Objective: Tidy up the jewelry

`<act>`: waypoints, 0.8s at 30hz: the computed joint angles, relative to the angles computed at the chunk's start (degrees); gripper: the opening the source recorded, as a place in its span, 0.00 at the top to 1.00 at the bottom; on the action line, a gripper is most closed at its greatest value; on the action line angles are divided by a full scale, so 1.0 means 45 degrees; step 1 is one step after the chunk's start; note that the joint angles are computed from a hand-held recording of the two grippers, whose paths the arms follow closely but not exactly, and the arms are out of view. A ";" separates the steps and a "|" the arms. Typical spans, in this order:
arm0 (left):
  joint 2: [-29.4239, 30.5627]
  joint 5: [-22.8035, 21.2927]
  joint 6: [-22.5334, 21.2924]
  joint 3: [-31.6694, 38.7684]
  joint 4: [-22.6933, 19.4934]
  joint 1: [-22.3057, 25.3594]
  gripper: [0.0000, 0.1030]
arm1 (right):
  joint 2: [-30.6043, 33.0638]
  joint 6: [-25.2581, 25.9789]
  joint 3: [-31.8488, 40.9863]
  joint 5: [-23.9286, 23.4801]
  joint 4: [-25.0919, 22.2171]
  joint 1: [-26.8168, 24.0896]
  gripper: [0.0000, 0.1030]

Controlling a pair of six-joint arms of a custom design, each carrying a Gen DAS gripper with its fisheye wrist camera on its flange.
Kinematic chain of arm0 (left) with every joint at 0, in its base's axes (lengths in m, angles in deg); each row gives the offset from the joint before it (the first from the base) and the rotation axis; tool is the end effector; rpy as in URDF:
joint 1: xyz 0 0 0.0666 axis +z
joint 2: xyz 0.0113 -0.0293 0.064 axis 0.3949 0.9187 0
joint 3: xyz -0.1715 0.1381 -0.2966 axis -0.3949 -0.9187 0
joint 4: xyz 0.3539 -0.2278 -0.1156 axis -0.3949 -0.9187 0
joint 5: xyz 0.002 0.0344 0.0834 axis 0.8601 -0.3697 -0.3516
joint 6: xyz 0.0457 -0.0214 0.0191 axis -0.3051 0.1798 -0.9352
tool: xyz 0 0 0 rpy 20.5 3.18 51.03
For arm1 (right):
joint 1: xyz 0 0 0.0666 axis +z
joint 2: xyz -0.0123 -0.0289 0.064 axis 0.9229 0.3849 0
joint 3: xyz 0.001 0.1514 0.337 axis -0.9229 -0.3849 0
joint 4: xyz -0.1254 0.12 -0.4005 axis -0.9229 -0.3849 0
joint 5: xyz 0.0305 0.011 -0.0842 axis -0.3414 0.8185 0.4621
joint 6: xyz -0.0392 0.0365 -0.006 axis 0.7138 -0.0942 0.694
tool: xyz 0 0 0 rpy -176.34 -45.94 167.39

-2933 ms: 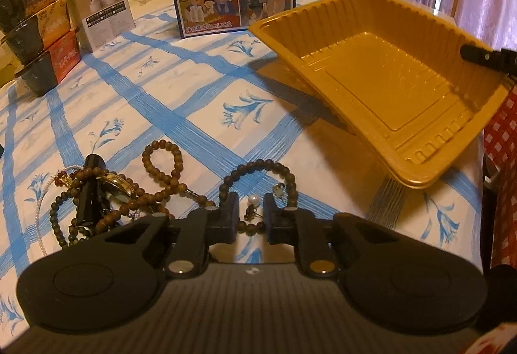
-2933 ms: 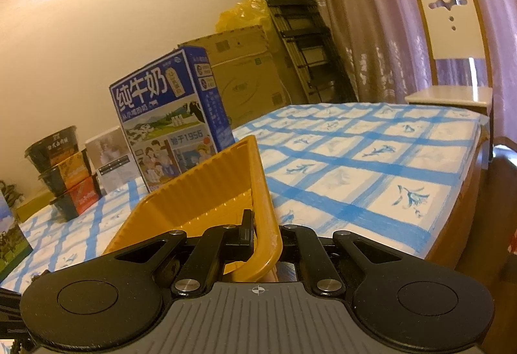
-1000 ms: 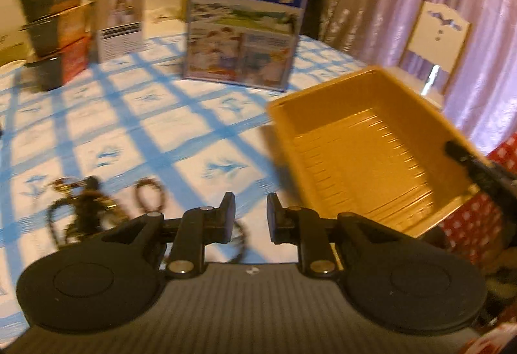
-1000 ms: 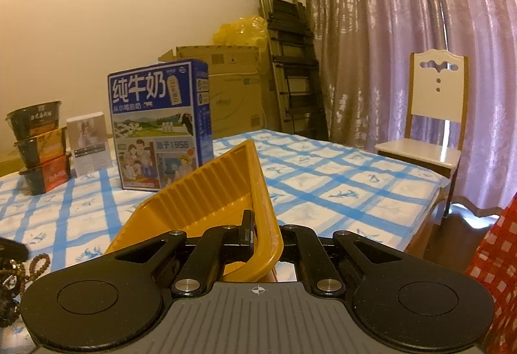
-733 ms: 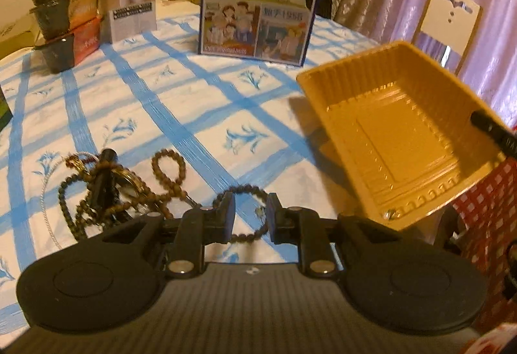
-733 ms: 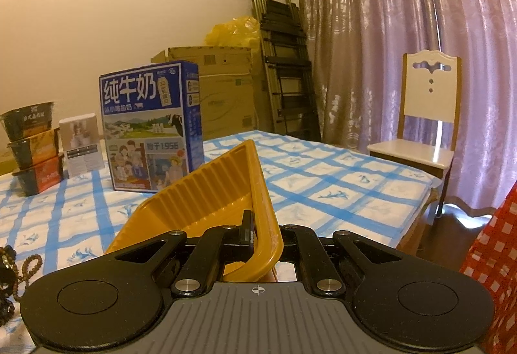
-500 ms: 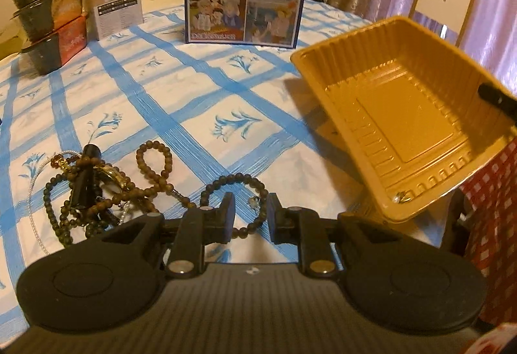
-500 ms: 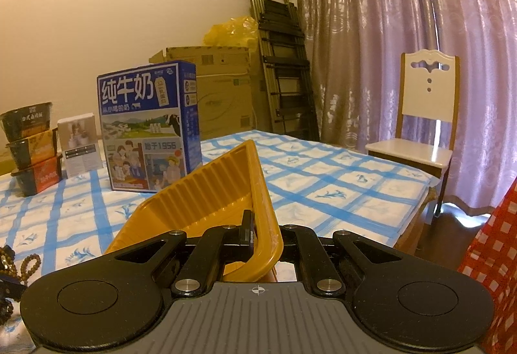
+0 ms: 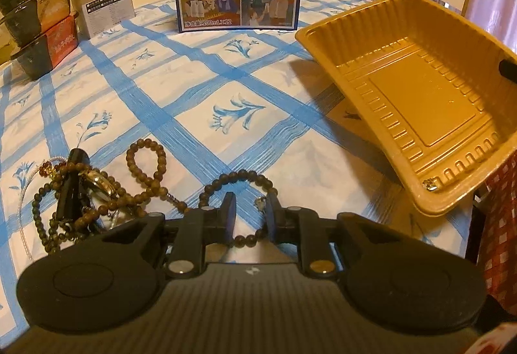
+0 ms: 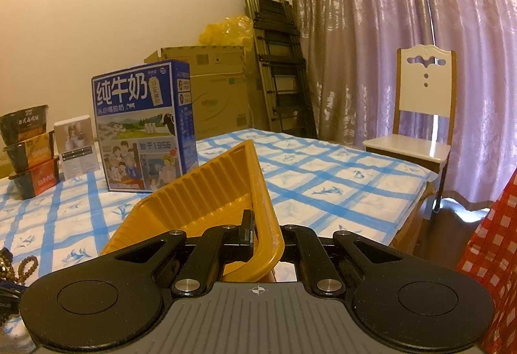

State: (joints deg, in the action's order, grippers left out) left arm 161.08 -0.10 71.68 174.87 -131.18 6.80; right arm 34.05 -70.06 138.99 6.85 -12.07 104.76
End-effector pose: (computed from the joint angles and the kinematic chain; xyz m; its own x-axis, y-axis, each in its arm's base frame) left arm 0.6039 -0.1805 0.3851 -0.6981 0.2517 -0.6703 0.3414 0.9399 -0.0026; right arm 0.5026 0.3519 0.3960 -0.2692 0.1474 -0.9517 0.2119 0.9731 0.0908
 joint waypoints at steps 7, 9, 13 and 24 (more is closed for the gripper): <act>0.0253 -0.0080 -0.0249 0.0194 -0.0129 -0.0112 0.87 | 0.0021 -0.0170 -0.0024 0.0009 -0.0018 -0.0012 0.94; 0.0205 -0.0242 -0.0324 0.0033 0.0096 -0.0180 0.87 | 0.0019 -0.0164 -0.0030 0.0003 -0.0015 -0.0017 0.94; 0.0222 -0.0256 -0.0451 -0.0005 0.0237 -0.0229 0.92 | 0.0029 -0.0232 -0.0018 0.0005 -0.0057 -0.0021 0.94; -0.0137 -0.0301 -0.0068 -0.0161 0.0660 -0.0146 0.92 | -0.0001 -0.0347 -0.0105 -0.0029 -0.0024 -0.0037 0.94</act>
State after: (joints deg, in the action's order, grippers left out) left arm 160.46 -1.46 71.38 174.14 -128.21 6.14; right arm 34.05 -71.62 138.52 6.72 -12.18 104.60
